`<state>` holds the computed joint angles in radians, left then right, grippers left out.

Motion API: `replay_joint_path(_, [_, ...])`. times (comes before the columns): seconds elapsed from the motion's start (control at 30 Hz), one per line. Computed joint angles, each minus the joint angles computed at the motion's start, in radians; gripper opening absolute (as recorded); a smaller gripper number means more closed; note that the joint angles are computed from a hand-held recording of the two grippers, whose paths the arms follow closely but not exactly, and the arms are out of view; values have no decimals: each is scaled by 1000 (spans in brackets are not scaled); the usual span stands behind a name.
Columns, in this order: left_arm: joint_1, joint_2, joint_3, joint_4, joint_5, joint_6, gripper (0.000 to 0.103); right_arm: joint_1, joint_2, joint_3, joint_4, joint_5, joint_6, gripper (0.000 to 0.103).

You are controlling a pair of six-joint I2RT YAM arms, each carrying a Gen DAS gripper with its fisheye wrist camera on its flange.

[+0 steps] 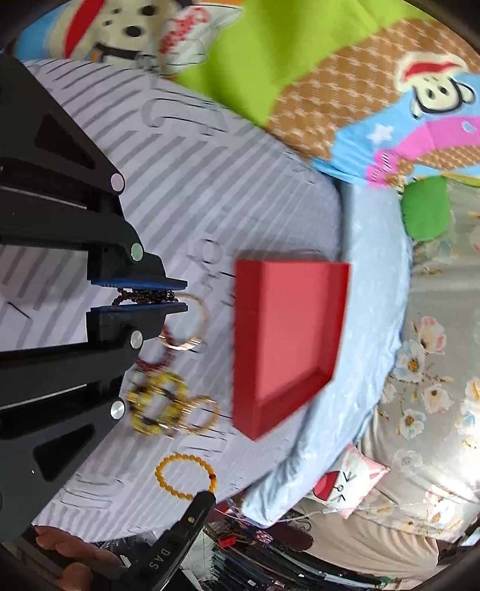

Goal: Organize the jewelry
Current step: 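Carry both bracelets into the red tray and open both tools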

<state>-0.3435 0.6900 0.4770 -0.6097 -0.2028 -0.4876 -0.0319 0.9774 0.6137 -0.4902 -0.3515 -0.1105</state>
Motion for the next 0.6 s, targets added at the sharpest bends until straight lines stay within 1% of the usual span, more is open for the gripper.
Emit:
replay_joint_path(0.07, [51,70,51,51,27,63,6,35,96,89,23,-6,9,7])
replay_joint_path(0.17, [132,233,175,155,82,177,6,60,244,221,42,-43,37,7])
replay_joint_path(0.23, [171,332,245,208,106,226,6,79,378,347,46,-71,65,7])
replay_joint_path(0.3, [216,456,333,267,141,271,6,109,512,479,51,-71,85,7])
replay_joint_path(0.33, [229,510,372,288,147,288,6,120,562,528,50,-68,93,7])
replay_joint_path(0.37, [244,567,409,308,158,303,6,135,636,607,34,-72,98,7])
replay_joint_path(0.4, [264,648,465,328,173,313,6,144,686,661,22,-77,104,7])
replay_joint_path(0.47, [294,766,552,337,210,321,6,173,834,814,-6,-64,112,7])
replay_joint_path(0.5, [309,854,619,340,222,323,6,178,874,852,-13,-62,113,7])
replay_joint_path(0.57, [327,941,684,343,241,331,6,193,1010,1001,-64,-73,130,7])
replay_joint_path(0.6, [332,1004,735,337,247,338,6,195,1048,1045,-84,-81,133,7])
